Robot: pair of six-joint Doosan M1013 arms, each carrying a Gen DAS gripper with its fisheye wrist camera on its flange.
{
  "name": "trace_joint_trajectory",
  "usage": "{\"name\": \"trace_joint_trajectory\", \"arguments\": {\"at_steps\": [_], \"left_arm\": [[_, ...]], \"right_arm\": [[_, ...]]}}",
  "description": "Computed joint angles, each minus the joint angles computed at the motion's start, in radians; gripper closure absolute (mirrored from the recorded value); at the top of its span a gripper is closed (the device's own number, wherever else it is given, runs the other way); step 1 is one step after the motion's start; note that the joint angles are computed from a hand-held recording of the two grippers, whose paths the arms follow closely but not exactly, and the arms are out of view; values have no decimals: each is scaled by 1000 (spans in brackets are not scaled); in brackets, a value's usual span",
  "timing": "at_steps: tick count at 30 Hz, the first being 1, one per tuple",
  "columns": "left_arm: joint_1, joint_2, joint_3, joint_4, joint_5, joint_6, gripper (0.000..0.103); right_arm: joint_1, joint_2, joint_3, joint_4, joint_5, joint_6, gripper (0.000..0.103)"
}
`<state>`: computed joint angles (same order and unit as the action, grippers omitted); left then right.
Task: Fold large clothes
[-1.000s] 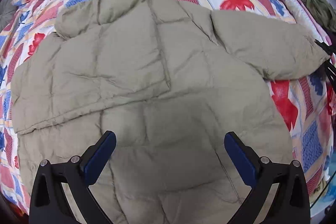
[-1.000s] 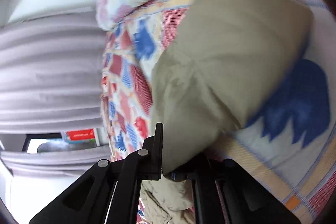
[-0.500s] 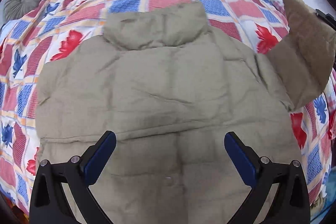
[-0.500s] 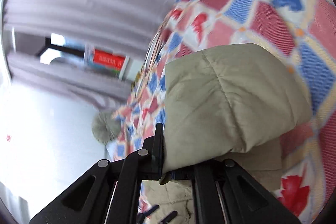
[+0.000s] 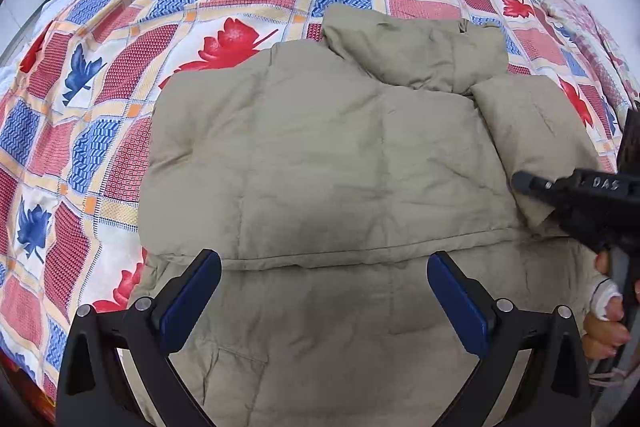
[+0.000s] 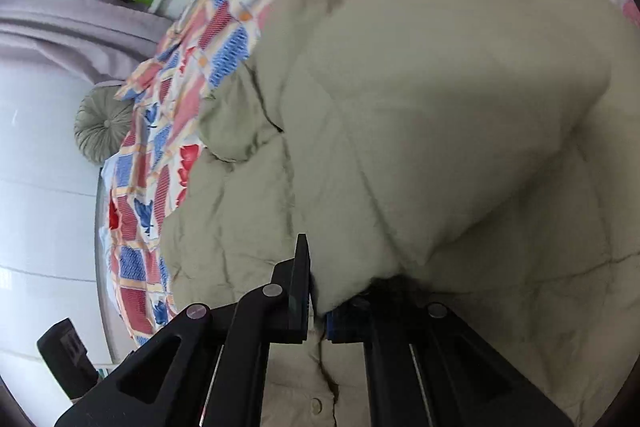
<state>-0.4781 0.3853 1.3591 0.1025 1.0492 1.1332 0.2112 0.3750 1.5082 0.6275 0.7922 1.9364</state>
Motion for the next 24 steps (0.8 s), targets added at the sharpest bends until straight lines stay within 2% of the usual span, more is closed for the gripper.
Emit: {"name": "trace_joint_trajectory", "arguments": {"at_steps": [3, 5, 6, 7, 8, 9, 14, 16, 17, 18, 19, 20, 22, 24], "left_arm": [[6, 4, 0, -21, -10, 12, 0], [9, 9, -6, -38, -18, 25, 0], [11, 12, -10, -46, -21, 33, 0], [11, 15, -14, -53, -23, 37, 0], [13, 19, -19, -61, -26, 42, 0], [14, 22, -24, -68, -28, 44, 0], [29, 39, -50, -103, -43, 58, 0], [39, 40, -54, -132, -61, 80, 0], [44, 40, -54, -145, -71, 93, 0], [49, 39, -55, -159, -78, 106, 0], [55, 38, -55, -174, -85, 119, 0], [63, 36, -53, -193, -92, 132, 0], [81, 29, -46, -236, -112, 149, 0], [103, 23, -38, -290, -129, 162, 0]], "right_arm": [[-11, -2, 32, 50, 2, 4, 96], [-17, -15, 40, 69, 4, 3, 90], [-20, -27, 46, 72, 0, -5, 74], [-23, -40, 51, 70, -4, -7, 50], [-25, -56, 60, 62, -17, -6, 39], [-27, -72, 71, 63, -36, -8, 35], [-52, -118, 109, 9, -125, 113, 36], [-62, -120, 115, 9, -159, 162, 39], [-65, -118, 117, 11, -176, 185, 43], [-67, -114, 114, 1, -187, 216, 56], [-64, -108, 103, -37, -187, 260, 78], [-57, -99, 83, -95, -177, 303, 86], [-39, -86, 45, -164, -163, 308, 91], [-16, -70, 1, -171, -149, 210, 92]]}}
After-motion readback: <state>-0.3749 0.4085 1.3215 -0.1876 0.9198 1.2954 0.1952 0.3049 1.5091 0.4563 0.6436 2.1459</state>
